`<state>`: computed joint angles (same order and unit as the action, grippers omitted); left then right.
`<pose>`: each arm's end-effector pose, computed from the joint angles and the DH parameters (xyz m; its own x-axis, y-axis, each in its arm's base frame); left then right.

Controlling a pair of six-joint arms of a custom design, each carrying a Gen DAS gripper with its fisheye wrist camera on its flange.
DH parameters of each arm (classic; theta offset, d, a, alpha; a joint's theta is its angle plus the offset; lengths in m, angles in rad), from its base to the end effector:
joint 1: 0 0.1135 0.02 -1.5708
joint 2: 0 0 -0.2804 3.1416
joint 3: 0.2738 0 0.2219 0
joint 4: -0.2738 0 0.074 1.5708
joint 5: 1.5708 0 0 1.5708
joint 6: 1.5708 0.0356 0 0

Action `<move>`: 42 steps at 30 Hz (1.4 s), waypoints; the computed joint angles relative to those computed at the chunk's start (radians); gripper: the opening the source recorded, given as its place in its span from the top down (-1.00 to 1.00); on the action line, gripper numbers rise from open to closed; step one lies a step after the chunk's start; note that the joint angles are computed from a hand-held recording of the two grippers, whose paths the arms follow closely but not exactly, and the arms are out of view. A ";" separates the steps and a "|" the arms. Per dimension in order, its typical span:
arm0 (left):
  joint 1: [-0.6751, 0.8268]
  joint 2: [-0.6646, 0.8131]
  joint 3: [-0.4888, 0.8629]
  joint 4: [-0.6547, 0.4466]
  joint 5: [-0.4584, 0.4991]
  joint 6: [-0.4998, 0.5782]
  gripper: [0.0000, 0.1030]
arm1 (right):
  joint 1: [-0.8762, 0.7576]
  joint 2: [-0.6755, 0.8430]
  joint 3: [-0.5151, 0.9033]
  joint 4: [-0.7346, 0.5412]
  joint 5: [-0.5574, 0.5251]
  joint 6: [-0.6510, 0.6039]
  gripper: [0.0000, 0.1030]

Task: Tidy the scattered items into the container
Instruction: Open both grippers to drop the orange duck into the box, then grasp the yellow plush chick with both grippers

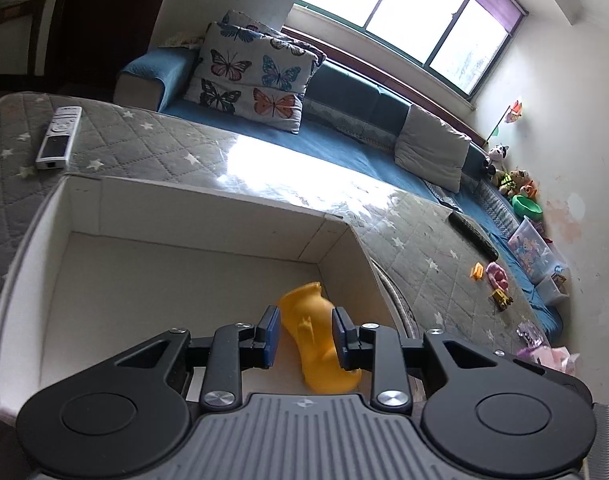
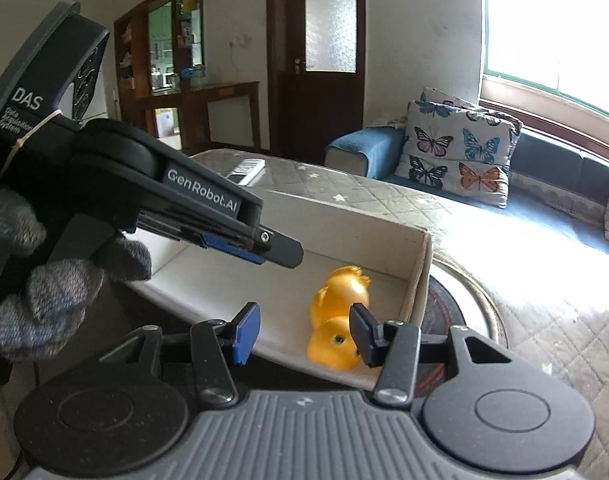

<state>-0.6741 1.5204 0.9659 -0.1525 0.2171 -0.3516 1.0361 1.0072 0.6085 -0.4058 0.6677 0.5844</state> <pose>0.2310 -0.1944 0.2614 -0.7304 0.1531 -0.6656 0.5176 0.7599 -0.3932 0.1010 0.1274 0.2494 -0.5583 -0.0924 -0.8245 -0.1785 0.9839 0.0105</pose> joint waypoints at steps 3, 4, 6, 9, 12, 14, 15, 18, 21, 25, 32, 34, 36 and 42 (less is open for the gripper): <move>-0.012 -0.074 -0.058 -0.006 -0.030 0.008 0.40 | 0.089 -0.021 0.008 -0.063 0.046 0.057 0.02; -0.015 -0.097 -0.076 -0.007 -0.038 0.007 0.40 | 0.127 -0.025 0.012 -0.089 0.062 0.085 0.02; -0.021 -0.147 -0.113 -0.013 -0.054 0.007 0.40 | 0.200 -0.024 0.020 -0.135 0.093 0.143 0.02; -0.031 -0.227 -0.172 -0.024 -0.074 0.015 0.40 | 0.311 -0.006 0.026 -0.182 0.119 0.238 0.02; -0.031 -0.294 -0.226 -0.036 -0.083 0.014 0.40 | 0.384 0.026 0.018 -0.173 0.113 0.281 0.02; -0.019 -0.335 -0.261 -0.046 -0.082 0.010 0.40 | 0.413 0.057 0.008 -0.141 0.104 0.280 0.02; -0.012 -0.357 -0.279 -0.051 -0.083 0.008 0.40 | 0.424 0.073 0.004 -0.123 0.099 0.280 0.02; 0.022 -0.413 -0.324 -0.063 -0.071 0.000 0.40 | 0.432 0.126 -0.009 -0.053 0.077 0.266 0.02; 0.072 -0.463 -0.365 -0.082 -0.040 -0.002 0.40 | 0.456 0.190 -0.006 -0.026 0.086 0.294 0.02; 0.128 -0.506 -0.397 -0.102 0.009 0.003 0.38 | 0.465 0.235 0.003 -0.024 0.084 0.324 0.02; 0.185 -0.532 -0.447 -0.101 0.091 0.037 0.36 | 0.512 0.244 0.010 -0.028 0.077 0.346 0.02; 0.199 -0.528 -0.455 -0.099 0.108 0.044 0.36 | 0.527 0.255 0.018 -0.039 0.078 0.349 0.01; 0.210 -0.527 -0.458 -0.098 0.127 0.057 0.36 | 0.540 0.259 0.024 -0.051 0.083 0.357 0.01; 0.197 -0.502 -0.460 -0.069 0.121 0.071 0.36 | 0.518 0.247 0.034 -0.073 0.105 0.346 -0.04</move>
<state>-0.4775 1.0179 0.5062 -0.2218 0.3379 -0.2808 1.5539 1.2537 0.6426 -0.4788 0.7723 0.9305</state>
